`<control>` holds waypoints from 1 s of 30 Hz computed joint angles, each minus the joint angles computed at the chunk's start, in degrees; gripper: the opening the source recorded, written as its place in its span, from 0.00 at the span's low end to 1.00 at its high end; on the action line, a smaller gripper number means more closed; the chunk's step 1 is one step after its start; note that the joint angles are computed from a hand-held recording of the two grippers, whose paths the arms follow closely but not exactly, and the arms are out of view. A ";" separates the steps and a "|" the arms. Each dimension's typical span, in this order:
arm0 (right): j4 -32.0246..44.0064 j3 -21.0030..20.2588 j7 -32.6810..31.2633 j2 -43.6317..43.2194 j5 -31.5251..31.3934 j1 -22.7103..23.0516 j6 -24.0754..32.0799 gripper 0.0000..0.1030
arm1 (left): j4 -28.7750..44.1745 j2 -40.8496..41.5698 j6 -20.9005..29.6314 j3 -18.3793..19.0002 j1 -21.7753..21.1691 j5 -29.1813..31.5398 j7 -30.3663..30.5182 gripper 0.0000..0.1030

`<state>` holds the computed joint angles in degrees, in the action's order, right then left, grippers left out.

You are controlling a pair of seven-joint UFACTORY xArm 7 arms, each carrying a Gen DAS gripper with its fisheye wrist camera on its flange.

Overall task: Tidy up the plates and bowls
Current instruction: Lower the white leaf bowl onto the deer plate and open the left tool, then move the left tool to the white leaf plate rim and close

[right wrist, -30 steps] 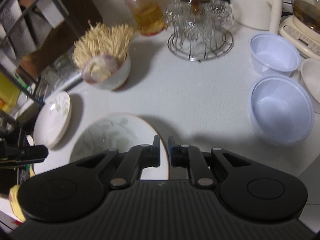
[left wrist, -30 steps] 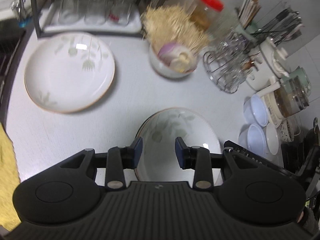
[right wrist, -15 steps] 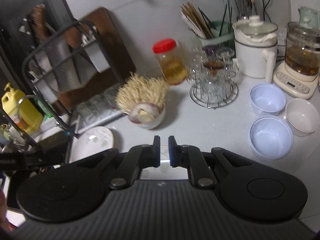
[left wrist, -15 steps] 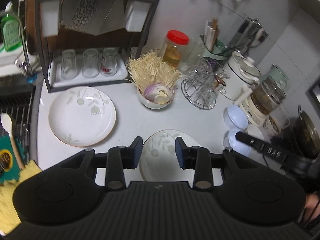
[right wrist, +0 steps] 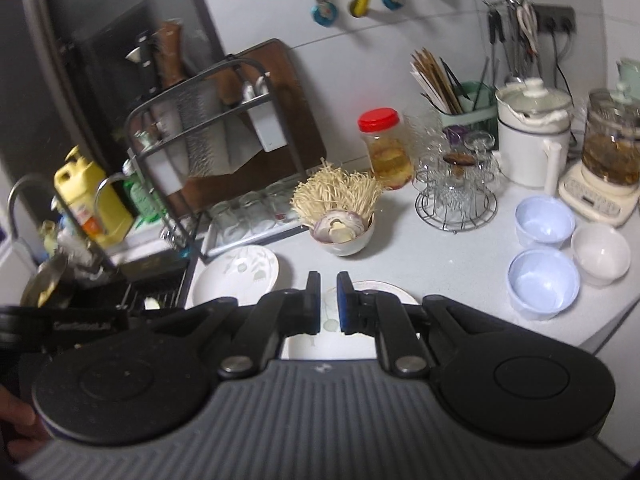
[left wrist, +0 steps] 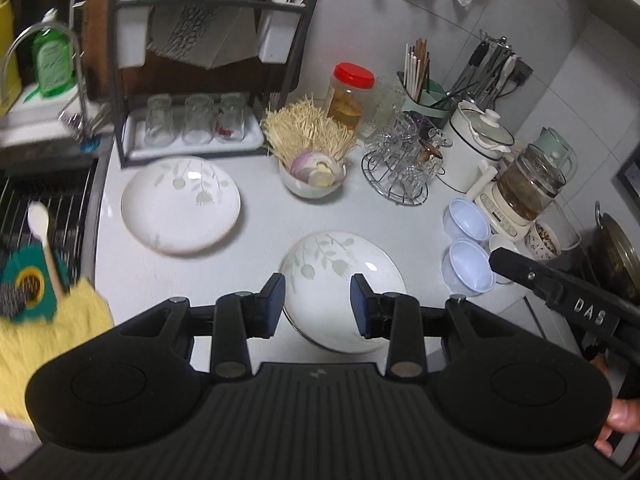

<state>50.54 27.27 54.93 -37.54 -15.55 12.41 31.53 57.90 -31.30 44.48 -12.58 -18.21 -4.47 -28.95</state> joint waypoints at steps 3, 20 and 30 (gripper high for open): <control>-2.64 -3.08 -3.73 -2.37 2.13 3.99 -0.32 0.12 | -1.23 -2.29 1.07 -3.15 0.64 0.92 -5.37 0.39; -13.93 -10.60 -18.81 -16.53 14.00 12.89 0.53 0.12 | -1.97 -7.90 7.76 -13.65 -0.36 8.74 -26.28 0.39; -16.68 -12.21 -23.68 -19.99 18.10 13.54 -1.20 0.44 | 1.24 -6.95 11.43 -15.21 -0.40 11.39 -29.50 0.41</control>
